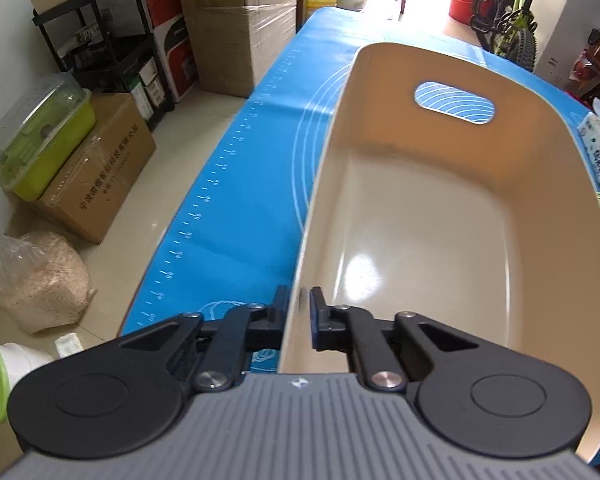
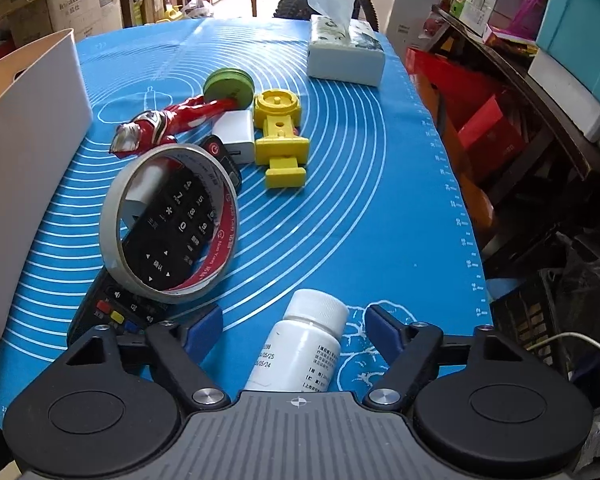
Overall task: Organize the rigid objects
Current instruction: 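Clamp the basket rim with the left tool while the right tool grasps the white pill bottle, then carry the pill bottle into the basket and open the right tool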
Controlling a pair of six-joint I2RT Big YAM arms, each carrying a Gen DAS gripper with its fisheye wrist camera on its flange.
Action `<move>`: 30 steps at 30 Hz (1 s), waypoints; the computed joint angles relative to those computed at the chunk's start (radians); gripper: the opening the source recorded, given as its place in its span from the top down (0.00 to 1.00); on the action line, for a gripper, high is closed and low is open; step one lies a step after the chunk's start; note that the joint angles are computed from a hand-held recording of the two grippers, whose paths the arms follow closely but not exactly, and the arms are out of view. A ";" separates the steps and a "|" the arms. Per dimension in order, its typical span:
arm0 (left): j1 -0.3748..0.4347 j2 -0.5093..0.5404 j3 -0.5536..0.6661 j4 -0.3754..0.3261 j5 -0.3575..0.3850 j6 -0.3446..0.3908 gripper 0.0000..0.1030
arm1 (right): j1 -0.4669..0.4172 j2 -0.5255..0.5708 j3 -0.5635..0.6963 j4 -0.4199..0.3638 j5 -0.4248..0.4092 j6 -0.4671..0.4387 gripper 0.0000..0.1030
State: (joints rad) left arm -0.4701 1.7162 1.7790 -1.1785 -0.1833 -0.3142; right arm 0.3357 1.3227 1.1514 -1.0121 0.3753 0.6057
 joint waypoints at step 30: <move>0.002 0.000 -0.008 0.024 0.007 -0.007 0.91 | 0.032 -0.032 0.099 0.047 0.102 -0.003 0.57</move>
